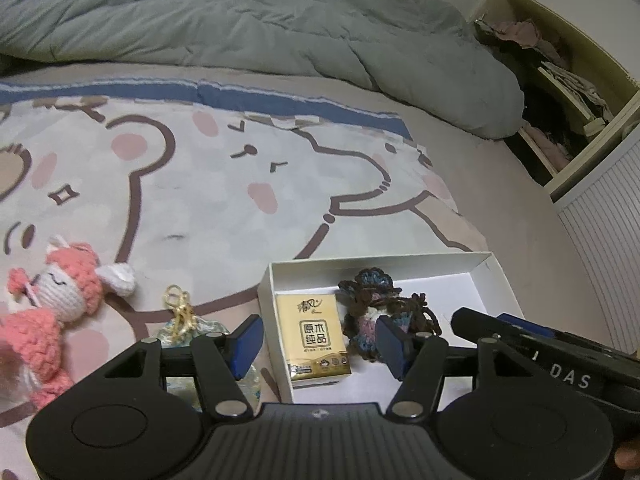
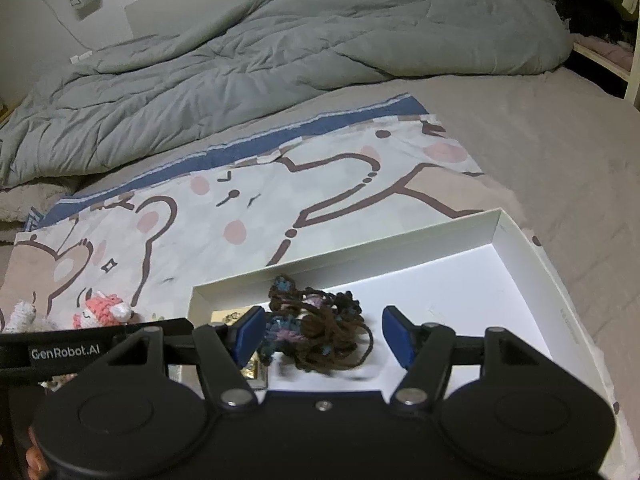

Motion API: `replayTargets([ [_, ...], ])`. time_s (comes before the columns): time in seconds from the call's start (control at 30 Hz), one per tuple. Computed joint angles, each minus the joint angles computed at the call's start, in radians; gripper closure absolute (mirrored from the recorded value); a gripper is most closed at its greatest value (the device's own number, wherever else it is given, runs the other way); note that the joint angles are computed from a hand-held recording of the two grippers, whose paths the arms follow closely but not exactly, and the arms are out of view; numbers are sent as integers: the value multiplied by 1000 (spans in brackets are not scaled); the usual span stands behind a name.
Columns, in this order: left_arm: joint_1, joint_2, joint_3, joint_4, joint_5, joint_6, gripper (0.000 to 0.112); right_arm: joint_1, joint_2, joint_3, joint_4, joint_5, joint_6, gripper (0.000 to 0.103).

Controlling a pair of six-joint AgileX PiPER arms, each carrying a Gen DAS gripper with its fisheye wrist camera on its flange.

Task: Organize objects
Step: 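Carry the tissue pack and scrunchie into the white box and release both, then withdraw both tools from the box back toward the remaining items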

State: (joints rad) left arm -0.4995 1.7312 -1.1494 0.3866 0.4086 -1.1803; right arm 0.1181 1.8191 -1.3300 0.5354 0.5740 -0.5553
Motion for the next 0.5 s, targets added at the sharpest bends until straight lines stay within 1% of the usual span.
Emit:
replayTargets([
  [0.17, -22, -50, 10, 75, 52, -59, 50, -6, -58, 38, 30, -4, -28, 36],
  [0.33, -59, -105, 22, 152, 125, -113, 49, -9, -123, 82, 41, -13, -45, 33],
  [0.43, -82, -138, 30, 187, 170, -140, 48, -16, -165, 109, 53, -15, -59, 32],
  [0.5, -101, -160, 37, 208, 196, -154, 45, -22, -193, 124, 56, -13, -64, 31],
])
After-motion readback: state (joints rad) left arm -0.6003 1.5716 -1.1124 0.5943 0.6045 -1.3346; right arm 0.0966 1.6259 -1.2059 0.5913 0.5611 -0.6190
